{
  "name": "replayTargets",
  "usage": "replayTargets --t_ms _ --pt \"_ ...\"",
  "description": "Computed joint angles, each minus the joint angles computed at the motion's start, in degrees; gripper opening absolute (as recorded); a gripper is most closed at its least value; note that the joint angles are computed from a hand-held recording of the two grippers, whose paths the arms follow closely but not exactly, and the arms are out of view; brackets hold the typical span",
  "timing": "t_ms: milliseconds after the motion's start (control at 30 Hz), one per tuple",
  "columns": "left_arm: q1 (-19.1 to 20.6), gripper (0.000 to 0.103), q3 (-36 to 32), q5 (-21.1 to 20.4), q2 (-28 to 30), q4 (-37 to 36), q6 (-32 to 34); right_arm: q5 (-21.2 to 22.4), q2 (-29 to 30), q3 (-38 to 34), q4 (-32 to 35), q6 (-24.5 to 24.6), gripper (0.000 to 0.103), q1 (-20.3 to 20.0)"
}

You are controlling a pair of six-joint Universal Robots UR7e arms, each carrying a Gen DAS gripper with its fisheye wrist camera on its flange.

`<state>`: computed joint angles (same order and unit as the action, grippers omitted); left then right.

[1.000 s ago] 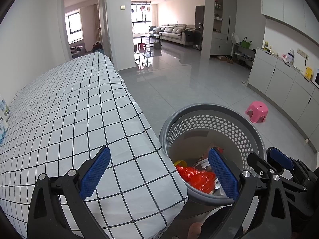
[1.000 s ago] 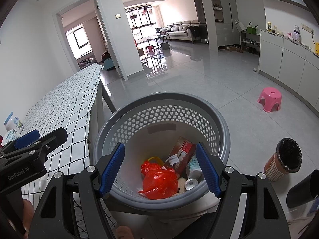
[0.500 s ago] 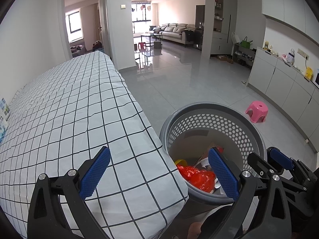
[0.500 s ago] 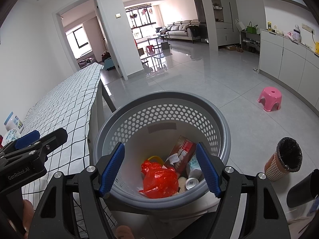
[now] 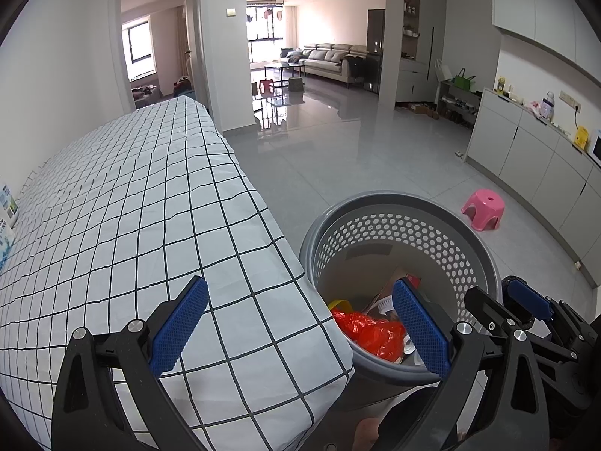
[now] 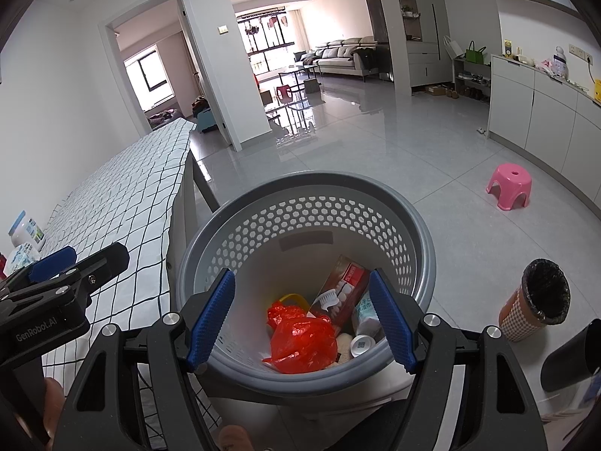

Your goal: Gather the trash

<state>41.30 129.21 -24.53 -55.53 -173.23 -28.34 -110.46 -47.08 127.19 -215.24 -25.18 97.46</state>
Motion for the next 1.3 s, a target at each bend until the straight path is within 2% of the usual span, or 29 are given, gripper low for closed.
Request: replayTargets --t_ms 1300 --pt "-0.1 0.097 0.3 0.2 -0.1 0.4 -0.7 0.1 0.4 -0.1 -0.1 0.4 0.071 0.3"
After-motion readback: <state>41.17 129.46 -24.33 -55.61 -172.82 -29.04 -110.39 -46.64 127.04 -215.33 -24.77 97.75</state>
